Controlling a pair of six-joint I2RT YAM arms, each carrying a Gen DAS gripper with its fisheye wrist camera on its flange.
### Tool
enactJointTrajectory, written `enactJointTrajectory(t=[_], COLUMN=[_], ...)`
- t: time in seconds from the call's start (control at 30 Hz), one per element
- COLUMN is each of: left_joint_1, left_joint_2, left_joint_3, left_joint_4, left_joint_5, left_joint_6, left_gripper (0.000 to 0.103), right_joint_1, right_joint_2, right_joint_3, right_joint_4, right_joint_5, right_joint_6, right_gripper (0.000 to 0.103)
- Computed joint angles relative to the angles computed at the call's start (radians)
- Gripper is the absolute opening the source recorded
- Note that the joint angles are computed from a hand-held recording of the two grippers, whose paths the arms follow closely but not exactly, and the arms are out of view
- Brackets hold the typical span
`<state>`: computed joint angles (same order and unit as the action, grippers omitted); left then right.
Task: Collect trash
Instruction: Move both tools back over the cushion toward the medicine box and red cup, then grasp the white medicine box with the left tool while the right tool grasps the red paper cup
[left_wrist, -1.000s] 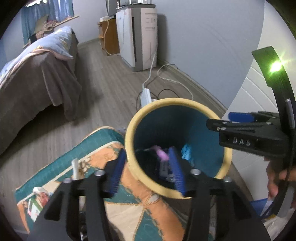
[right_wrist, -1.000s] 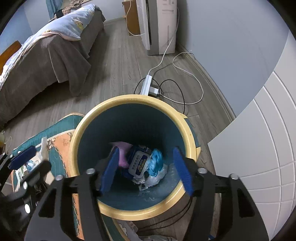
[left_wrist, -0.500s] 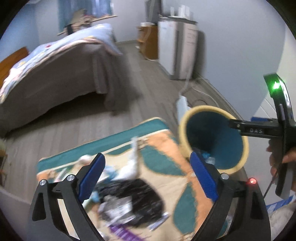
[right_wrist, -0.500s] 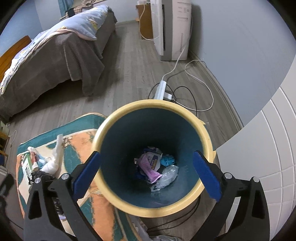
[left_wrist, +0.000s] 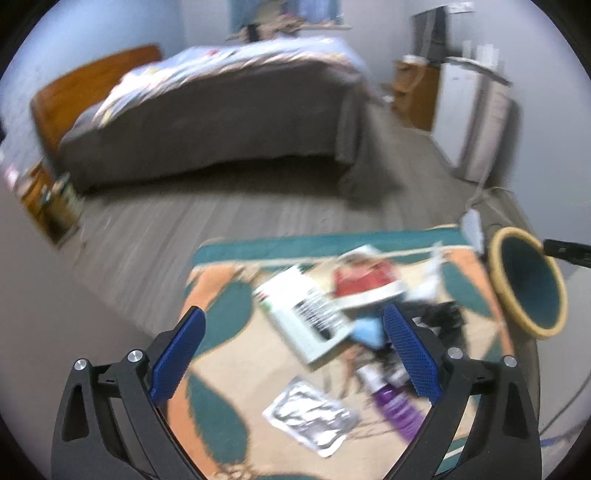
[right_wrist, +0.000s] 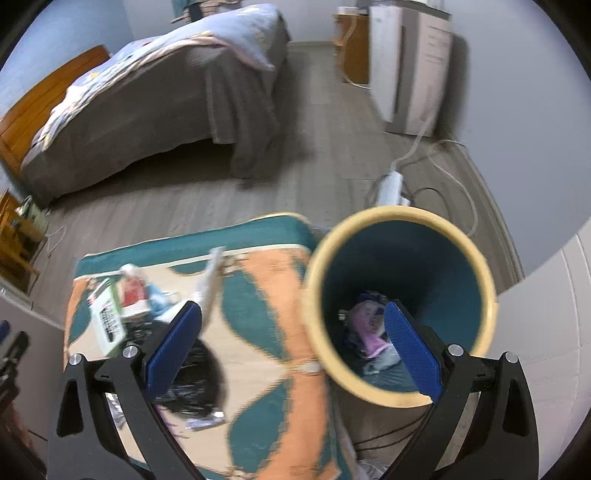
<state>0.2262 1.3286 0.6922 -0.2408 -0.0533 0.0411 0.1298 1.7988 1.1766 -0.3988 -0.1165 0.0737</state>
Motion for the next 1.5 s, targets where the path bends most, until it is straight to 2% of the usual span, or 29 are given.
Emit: enactJointTrajectory(t=[0.17,0.3,0.63,0.9,1.27,1.5], left_joint_1=[0.124,0.186,0.147,0.113,0.171,0.179], left_joint_2=[0.039,0.098,0.274,0.390,0.523,0.569], left_joint_3=[-0.022,-0.010,0.053,0.100,0.200,0.233], left_joint_4=[0.056,0.069,0.116,0.163,0.140,0.135], left_joint_5=[0.014,0.070,0.057,0.025,0.063,0.067], left_joint_6=[0.071,0.093,0.088,0.146,0.145,0.172], left_gripper=[0.096,0.096,0.096,0.096,0.096,0.096], right_joint_1=[0.104,0.164,0.249,0.301,0.358,0.376], right_joint_2=[0.034,0.076,0.223,0.329,0.511,0.605], right_joint_3=[0.019,0.038,0.163,0.279,0.477,0.591], right_joint_4=[-0.004,0.004,-0.018,-0.021,-0.074,-0.121], right_joint_5=[0.024,0.046,0.085,0.094,0.070,0.023], right_joint_6=[0.025,0.029,0.020,0.006,0.012,0.016], right_gripper=[0.097,0.097,0.097,0.097,0.097,0.087])
